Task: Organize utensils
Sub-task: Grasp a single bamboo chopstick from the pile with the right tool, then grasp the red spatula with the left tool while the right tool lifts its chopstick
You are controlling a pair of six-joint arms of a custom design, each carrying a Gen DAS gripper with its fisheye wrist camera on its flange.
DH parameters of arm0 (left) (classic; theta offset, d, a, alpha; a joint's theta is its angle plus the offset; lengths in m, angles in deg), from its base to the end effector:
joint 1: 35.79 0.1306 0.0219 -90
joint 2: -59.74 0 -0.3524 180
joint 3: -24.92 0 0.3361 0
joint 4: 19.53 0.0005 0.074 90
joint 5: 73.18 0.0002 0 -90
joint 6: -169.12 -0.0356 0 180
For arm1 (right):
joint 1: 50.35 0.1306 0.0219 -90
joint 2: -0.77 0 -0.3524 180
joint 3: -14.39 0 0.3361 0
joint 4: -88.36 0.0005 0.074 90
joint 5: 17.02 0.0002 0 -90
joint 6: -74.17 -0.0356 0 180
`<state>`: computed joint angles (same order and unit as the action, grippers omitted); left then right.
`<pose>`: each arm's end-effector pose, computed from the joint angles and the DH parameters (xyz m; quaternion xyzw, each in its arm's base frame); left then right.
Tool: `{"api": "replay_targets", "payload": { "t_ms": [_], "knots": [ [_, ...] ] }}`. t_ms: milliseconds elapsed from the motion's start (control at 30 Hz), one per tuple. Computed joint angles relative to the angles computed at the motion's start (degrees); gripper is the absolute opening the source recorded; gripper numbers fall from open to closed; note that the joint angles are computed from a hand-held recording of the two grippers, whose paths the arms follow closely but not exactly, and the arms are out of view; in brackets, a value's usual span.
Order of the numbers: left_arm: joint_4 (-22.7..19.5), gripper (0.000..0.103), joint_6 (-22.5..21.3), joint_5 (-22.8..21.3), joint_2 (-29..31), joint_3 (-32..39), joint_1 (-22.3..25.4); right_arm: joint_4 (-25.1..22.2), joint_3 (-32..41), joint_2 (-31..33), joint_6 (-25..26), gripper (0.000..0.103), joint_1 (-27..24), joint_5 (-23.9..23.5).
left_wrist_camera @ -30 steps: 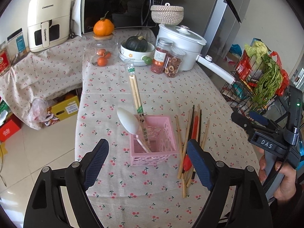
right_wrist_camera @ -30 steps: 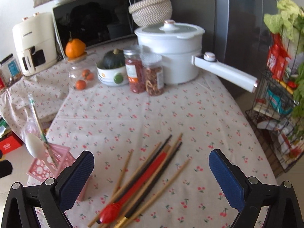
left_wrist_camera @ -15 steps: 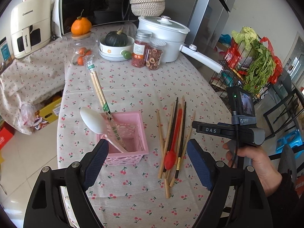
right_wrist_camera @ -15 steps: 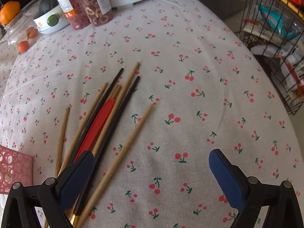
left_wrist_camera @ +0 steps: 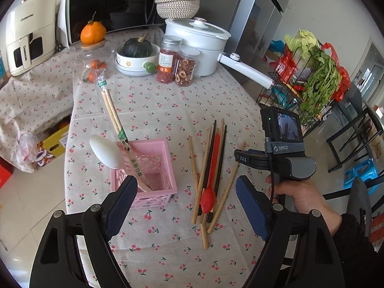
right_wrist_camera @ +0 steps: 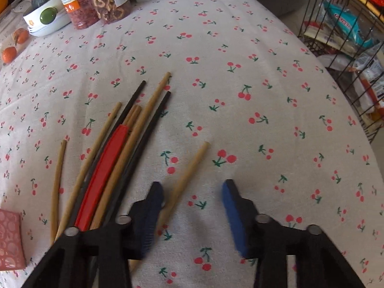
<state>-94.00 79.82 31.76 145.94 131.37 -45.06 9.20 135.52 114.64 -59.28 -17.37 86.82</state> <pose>0.3706 -0.0703 0.5105 0.1103 0.9379 -0.1497 0.2927 0.4507 0.2817 0.3921 0.1083 0.9745 0.0031 0.1963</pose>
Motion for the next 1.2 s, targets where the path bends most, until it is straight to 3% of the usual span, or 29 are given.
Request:
{"api": "replay_targets", "payload": {
  "t_ms": [100, 267, 433, 567, 700, 833, 1033, 1200],
  "knots": [
    [-0.58, 0.085, 0.19, 0.96, 0.16, 0.57, -0.35, 3.61, -5.09, -3.65, -0.13, 0.006, -1.92, -5.48],
    [-2.57, 0.075, 0.64, 1.11, 2.13, 3.22, -3.07, 7.96, -11.87, -9.01, -2.91, 0.004, -4.11, -13.95],
    [-6.11, 0.056, 0.82, -2.19, 8.54, 9.86, -8.14, 9.81, -14.92, -13.82, -3.02, 0.005, -5.39, -15.51],
    [-9.60, 0.043, 2.20, -3.94, 16.98, 17.43, -11.42, 11.13, -16.75, -17.08, -3.79, 0.005, -6.62, -16.85],
    [-12.93, 0.028, 3.65, -8.17, 26.37, 25.48, -13.17, 11.61, -17.45, -18.06, -3.16, 0.005, -7.42, -18.26],
    [-15.81, 0.017, 5.60, -8.16, 33.79, 31.74, -12.98, 12.09, -18.01, -18.64, -2.81, 0.005, -7.96, -19.57],
    [-18.24, 0.017, 6.42, -10.84, 40.55, 38.24, -13.74, 12.50, -18.20, -18.96, -2.07, 0.005, -7.88, -20.24],
    [-19.29, 0.016, 6.39, -13.18, 42.85, 40.13, -14.21, 12.69, -18.32, -18.95, -2.11, 0.005, -8.07, -20.37]
  ]
}}
